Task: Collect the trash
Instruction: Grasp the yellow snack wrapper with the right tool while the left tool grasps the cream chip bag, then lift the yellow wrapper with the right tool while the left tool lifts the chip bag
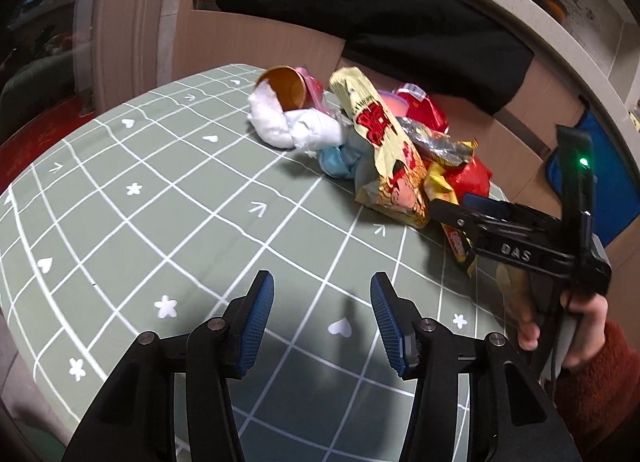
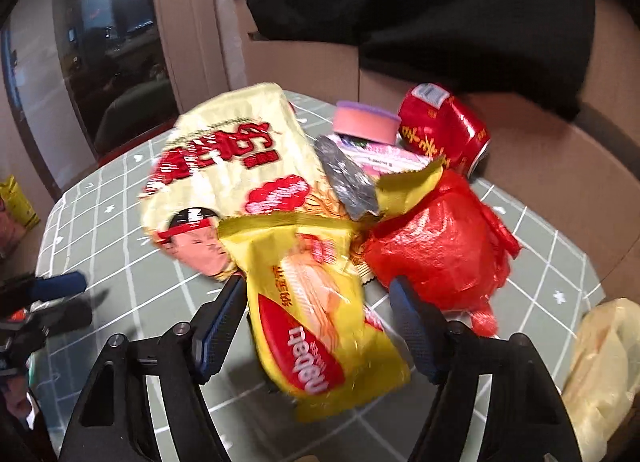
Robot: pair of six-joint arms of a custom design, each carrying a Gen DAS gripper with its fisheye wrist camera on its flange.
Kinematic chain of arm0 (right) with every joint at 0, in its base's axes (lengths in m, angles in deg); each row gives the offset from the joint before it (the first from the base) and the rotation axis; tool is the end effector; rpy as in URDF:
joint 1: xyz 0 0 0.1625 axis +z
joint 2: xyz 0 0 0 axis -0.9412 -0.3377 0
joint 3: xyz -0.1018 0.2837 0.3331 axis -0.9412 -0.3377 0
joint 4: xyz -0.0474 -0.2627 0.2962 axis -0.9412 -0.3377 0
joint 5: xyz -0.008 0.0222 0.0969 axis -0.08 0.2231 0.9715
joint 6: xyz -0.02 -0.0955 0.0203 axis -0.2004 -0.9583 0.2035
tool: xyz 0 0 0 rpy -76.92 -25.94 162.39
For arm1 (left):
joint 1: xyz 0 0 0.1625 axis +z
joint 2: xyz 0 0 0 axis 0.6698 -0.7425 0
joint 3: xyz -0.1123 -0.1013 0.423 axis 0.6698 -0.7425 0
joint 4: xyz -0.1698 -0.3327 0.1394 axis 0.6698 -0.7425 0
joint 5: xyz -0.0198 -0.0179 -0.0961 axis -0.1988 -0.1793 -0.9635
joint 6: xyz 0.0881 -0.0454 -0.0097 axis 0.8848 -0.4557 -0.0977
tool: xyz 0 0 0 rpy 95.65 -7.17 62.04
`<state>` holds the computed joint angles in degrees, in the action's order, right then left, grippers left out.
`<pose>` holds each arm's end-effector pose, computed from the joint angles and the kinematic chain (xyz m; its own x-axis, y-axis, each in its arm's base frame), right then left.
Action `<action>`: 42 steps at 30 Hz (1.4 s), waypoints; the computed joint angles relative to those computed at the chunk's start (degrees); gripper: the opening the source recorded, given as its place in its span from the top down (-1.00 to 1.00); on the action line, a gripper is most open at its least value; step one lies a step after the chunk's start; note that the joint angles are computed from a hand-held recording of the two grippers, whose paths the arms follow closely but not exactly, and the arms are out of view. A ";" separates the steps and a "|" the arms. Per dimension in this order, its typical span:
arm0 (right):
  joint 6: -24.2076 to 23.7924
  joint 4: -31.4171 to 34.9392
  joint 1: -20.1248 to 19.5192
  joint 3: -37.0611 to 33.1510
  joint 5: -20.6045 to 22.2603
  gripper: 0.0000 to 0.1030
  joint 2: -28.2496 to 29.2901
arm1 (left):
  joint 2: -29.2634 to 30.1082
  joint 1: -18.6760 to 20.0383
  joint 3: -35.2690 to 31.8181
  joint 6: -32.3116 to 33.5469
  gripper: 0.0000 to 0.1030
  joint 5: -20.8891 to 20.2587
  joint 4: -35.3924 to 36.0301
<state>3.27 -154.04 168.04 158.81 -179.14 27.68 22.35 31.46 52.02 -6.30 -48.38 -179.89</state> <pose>0.1843 -0.7315 0.0039 -0.7316 -0.1671 0.6610 -0.5421 0.7305 -0.4153 -0.0272 -0.6830 0.1691 -0.8516 0.3103 -0.4224 0.4869 0.7666 -0.4185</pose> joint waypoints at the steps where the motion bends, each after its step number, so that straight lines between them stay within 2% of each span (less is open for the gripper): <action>1: 0.84 0.85 -0.28 -0.11 0.04 -0.34 -0.15 | 0.22 -0.05 -0.35 0.03 0.01 -0.26 0.30; 3: 3.12 3.06 -0.90 1.54 1.65 -0.03 -1.57 | 0.63 -0.10 -1.56 -0.32 0.01 -1.56 0.85; 5: 5.39 4.34 -1.39 3.99 3.25 0.35 -3.40 | 1.07 -0.25 -2.91 -0.75 0.01 -2.80 0.97; 7: 7.90 2.96 -2.06 7.62 6.29 0.40 -5.60 | 2.25 -0.72 -5.86 -2.33 0.01 -3.85 1.89; 9: 9.62 -0.57 -2.46 10.85 7.23 0.40 -6.95 | 3.88 -1.26 -8.98 -3.53 0.01 -4.19 2.60; 14: 12.17 -6.89 -3.24 17.11 7.49 0.40 -9.21 | 10.58 -2.51 -17.34 -3.84 0.01 -0.15 0.38; 17: 12.26 -8.33 -3.61 18.80 7.08 0.40 -9.41 | 13.36 -1.93 -22.20 -6.07 0.03 -1.78 4.32; 19: 12.01 -9.69 -3.90 20.07 7.17 0.40 -9.47 | 13.98 -1.37 -23.91 -8.45 0.11 -3.95 7.91; 21: 12.03 -10.80 -3.99 20.74 7.70 0.40 -9.56 | 13.84 -1.39 -23.42 -8.42 0.49 -4.43 8.79; 23: 11.70 -11.91 -3.86 20.84 7.74 0.40 -9.45 | 13.27 -1.79 -21.61 -6.25 0.65 -4.20 7.80; 29: 10.47 -14.87 -3.17 21.34 6.88 0.40 -9.32 | 9.74 -2.12 -15.33 -6.53 0.75 -6.73 2.84; 33: 10.87 -16.57 -2.90 22.71 7.13 0.40 -10.11 | 7.29 -2.53 -13.15 -6.66 0.82 -7.68 4.36; 36: 10.26 -17.79 -2.38 23.50 6.95 0.41 -10.63 | 5.77 -3.79 -10.98 -5.04 0.84 -6.68 2.65; 42: 8.56 -22.43 -1.04 25.84 6.62 0.42 -12.15 | 3.26 -7.14 -5.36 0.51 0.86 -6.39 -5.30</action>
<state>11.83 -176.47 167.00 184.64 -172.52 15.53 25.61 24.32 46.66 -5.78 -54.77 -185.19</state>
